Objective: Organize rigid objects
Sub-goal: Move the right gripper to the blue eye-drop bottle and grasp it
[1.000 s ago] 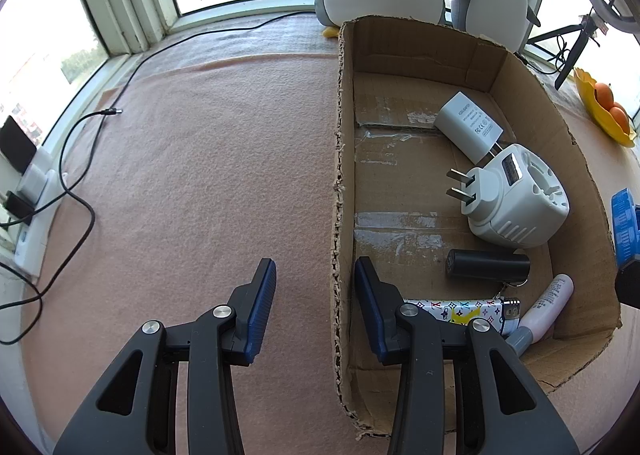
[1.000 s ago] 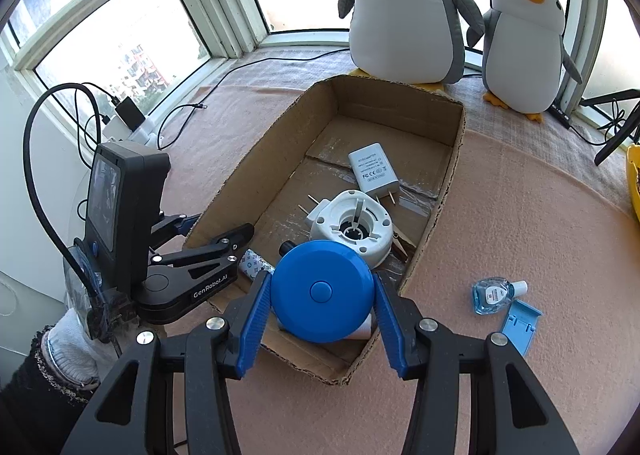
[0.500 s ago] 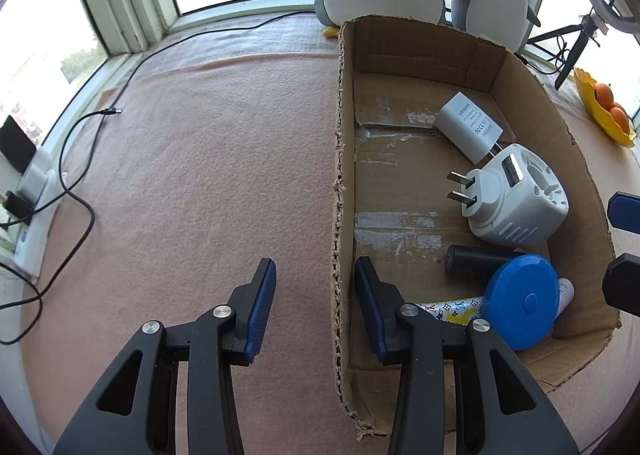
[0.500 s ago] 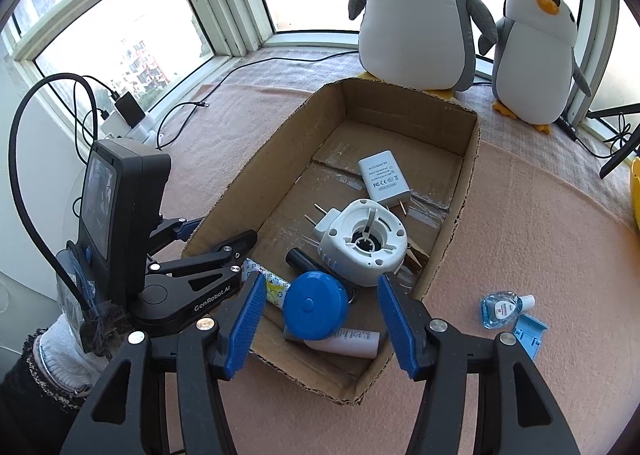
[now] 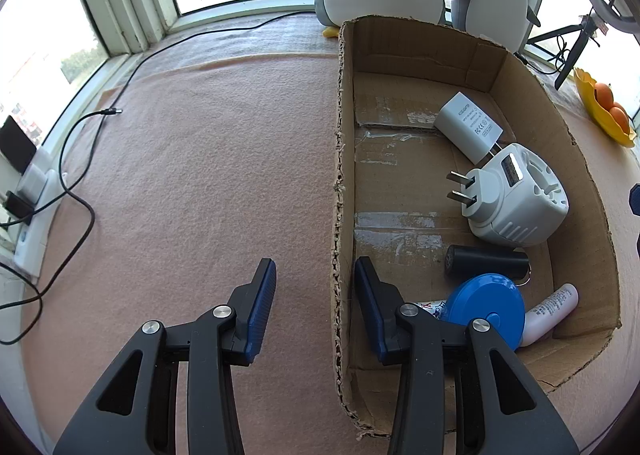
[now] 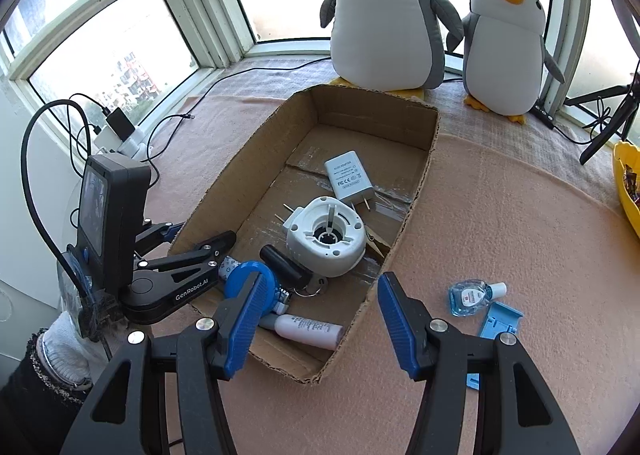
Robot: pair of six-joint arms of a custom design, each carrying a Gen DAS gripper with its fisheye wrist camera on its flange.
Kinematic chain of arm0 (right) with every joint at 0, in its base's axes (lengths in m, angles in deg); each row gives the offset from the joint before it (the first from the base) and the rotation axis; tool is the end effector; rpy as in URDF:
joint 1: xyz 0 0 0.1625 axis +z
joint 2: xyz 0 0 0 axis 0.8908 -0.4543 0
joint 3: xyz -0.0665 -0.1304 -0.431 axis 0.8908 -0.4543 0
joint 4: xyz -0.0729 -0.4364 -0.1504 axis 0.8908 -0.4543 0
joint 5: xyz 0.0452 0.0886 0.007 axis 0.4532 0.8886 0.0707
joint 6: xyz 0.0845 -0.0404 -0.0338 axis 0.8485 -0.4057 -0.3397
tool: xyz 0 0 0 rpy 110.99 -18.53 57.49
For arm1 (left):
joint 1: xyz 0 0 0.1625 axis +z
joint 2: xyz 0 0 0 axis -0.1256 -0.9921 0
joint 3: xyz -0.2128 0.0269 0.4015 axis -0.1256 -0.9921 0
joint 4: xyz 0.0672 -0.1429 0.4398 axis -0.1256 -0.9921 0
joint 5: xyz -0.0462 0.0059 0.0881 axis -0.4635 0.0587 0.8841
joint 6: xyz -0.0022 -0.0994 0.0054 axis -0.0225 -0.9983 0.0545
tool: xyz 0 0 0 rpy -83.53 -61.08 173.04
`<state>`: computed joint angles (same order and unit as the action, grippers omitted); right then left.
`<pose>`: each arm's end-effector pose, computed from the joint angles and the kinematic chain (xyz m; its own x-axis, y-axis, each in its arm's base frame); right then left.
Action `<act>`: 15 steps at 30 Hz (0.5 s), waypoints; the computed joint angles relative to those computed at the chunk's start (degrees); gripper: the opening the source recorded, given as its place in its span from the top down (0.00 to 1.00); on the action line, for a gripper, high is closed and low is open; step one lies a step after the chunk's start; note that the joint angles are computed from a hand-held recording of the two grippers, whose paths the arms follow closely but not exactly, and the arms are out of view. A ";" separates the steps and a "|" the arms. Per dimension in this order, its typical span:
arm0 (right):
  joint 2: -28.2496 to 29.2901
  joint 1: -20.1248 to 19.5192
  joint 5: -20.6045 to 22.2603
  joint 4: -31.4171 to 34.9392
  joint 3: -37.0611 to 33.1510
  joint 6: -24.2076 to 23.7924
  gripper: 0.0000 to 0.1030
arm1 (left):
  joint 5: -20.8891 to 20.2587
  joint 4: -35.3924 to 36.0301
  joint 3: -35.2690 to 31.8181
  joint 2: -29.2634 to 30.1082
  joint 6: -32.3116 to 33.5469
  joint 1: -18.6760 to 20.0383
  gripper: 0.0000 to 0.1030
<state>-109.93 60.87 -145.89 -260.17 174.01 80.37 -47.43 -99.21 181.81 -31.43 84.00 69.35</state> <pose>0.3511 -0.3891 -0.0561 -0.7916 -0.2650 0.5505 -0.4670 0.8434 -0.2655 0.0094 -0.4289 0.2316 -0.6814 0.1023 -0.7248 0.4018 0.8799 -0.2536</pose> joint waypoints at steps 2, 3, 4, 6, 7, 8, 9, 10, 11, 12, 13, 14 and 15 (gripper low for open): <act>-1.26 -0.70 -0.17 -0.85 1.21 0.74 0.48 | 0.01 0.00 0.00 0.00 0.02 0.01 0.61; -1.95 -1.13 -0.18 -1.22 1.82 1.17 0.48 | 0.01 0.00 0.00 0.00 0.02 0.01 0.61; -2.64 -1.60 -0.19 -1.73 2.48 1.59 0.48 | 0.01 0.00 0.00 0.00 0.02 0.01 0.61; -4.06 -2.67 -0.25 -2.37 3.70 2.59 0.48 | 0.01 0.00 0.00 0.00 0.02 0.01 0.61; -4.76 -3.28 -0.14 -2.61 4.22 3.07 0.48 | 0.04 0.01 0.01 0.00 -0.01 -0.01 0.61; -5.46 -3.96 0.18 -2.78 4.71 3.60 0.48 | 0.06 0.00 0.02 0.01 -0.01 -0.02 0.61; -6.15 -4.70 0.67 -2.97 5.19 4.17 0.48 | 0.03 0.00 0.00 -0.01 0.04 0.01 0.61; -6.81 -5.48 1.23 -3.19 5.66 4.72 0.48 | 0.04 0.01 0.01 0.00 0.01 0.00 0.61; -7.33 -6.20 1.56 -3.36 6.00 5.27 0.48 | 0.02 0.00 0.00 -0.01 0.03 0.01 0.61; -7.71 -6.79 1.57 -3.45 6.25 5.77 0.48 | 0.02 0.00 0.00 -0.01 0.03 0.01 0.61; -8.02 -7.35 1.53 -3.53 6.46 6.20 0.48 | 0.02 0.00 0.00 -0.01 0.03 0.01 0.61; -8.31 -7.94 1.73 -3.74 6.74 6.54 0.48 | 0.02 0.00 0.00 -0.01 0.03 0.01 0.61; -8.56 -8.61 2.15 -3.79 6.94 6.85 0.48 | 0.02 0.00 0.00 -0.01 0.03 0.01 0.61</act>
<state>-118.50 52.26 -143.73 -263.96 180.95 87.22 -47.41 -99.21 181.81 -31.44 84.03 69.36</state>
